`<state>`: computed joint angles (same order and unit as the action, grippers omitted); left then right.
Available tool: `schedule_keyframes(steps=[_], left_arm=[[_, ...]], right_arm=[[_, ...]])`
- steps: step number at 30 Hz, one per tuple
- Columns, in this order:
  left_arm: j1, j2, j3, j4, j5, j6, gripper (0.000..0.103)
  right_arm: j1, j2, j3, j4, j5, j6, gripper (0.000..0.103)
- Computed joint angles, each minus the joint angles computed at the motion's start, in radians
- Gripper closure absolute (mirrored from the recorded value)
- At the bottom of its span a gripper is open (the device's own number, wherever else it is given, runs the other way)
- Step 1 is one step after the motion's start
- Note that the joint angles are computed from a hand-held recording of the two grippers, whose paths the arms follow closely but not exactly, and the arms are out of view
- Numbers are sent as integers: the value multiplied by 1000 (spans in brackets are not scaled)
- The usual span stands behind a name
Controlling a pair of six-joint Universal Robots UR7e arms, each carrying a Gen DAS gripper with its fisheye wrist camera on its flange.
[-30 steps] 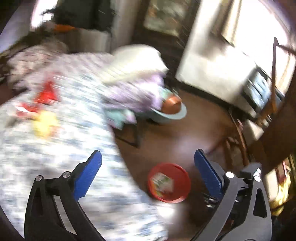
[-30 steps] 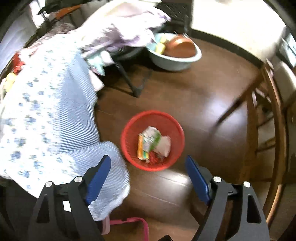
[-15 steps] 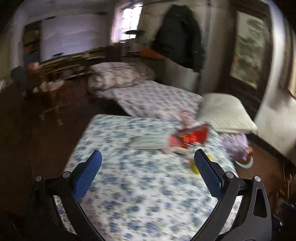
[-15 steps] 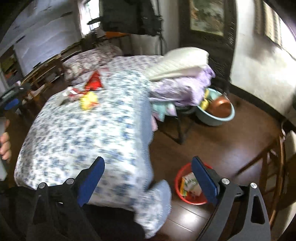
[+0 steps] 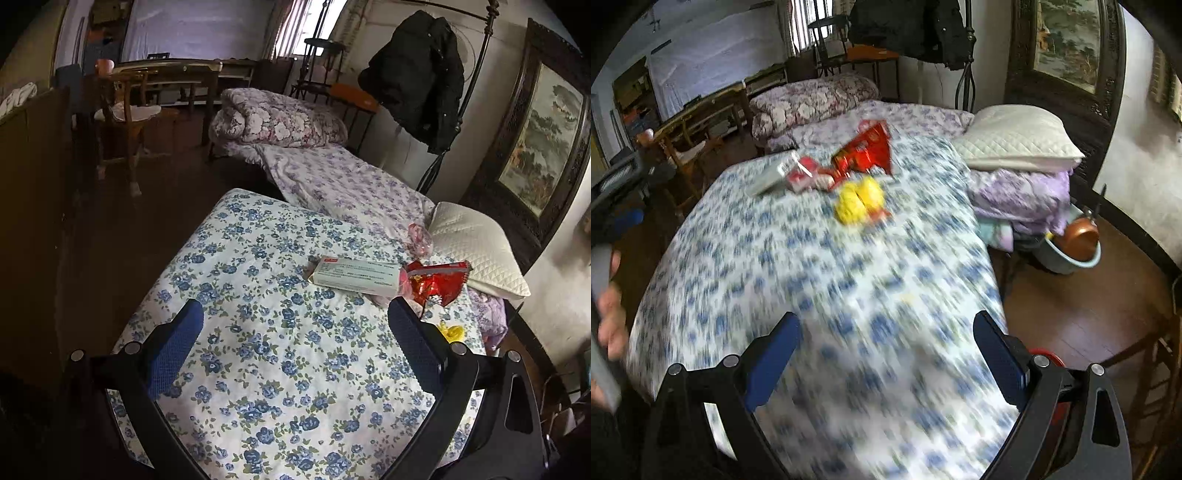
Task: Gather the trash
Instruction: 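Grasp the yellow mesh net with the right tool while the left tool grasps the white medicine box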
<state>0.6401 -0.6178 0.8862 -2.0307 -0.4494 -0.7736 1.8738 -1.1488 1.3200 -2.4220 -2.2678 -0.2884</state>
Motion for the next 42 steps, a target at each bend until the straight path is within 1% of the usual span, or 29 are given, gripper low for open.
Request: schedule_keyframes(steps=[1,3,6,10,12,15,17,18,19,20,21,22,23,24,25,26,27,28,30,31,33,34,38,42], left_arm=[[2,4,-6,4,2,-3,7],[3,4,-9,15,9,-21,7],[6,1,-10,44,12,-49,7],[12,-11,-2,56,11,-77,7],[14,-15,1,48,2,-84,7],[18,-12,-1,32,-10,-76,7],[17,-2,-14,47,1,-66,7],[16,4,-21,52,8,-59,7],[14,15,-34,62,22,-45,7],[15,23,-44,71,27,-40,7],[15,31,-55,75,30,-30,7],[18,44,-73,82,27,-12,7],[20,54,-87,85,21,0,7],[24,67,-103,71,9,37,7],[28,82,-126,72,1,69,7],[32,99,-152,75,-6,101,7],[36,117,-177,73,-15,142,7],[45,154,-235,96,-25,204,7],[59,200,-303,121,-56,318,7],[65,221,-328,135,-58,370,7],[74,249,-362,170,-55,430,7],[80,267,-383,185,-50,461,7],[96,321,-442,164,0,585,7],[116,366,-521,153,-15,687,7]], right_arm=[[0,48,-36,-52,0,-34,10],[-3,125,-118,-61,-16,-48,10],[-16,224,-255,-3,-26,-14,10],[-28,315,-387,63,-52,16,10],[-31,340,-418,78,-63,24,10],[-42,372,-465,129,-69,66,10],[-51,368,-449,122,-52,79,11],[-53,366,-439,106,-45,73,21],[-52,362,-414,50,-54,38,27],[-53,357,-407,34,-39,30,50],[-56,349,-400,26,-18,30,68],[-61,334,-387,26,18,46,68],[-63,318,-369,20,39,59,68],[-65,299,-345,10,62,70,68],[-66,261,-292,-7,103,86,68],[-66,238,-261,-17,123,93,68],[-67,220,-235,-23,140,97,68],[-67,183,-178,-44,167,96,67],[-65,144,-114,-74,183,84,67],[-65,137,-102,-79,187,83,67],[-69,122,-82,-88,200,85,67],[-75,113,-73,-93,219,91,67],[-100,95,-63,-95,283,118,66],[-113,86,-62,-72,335,139,65]])
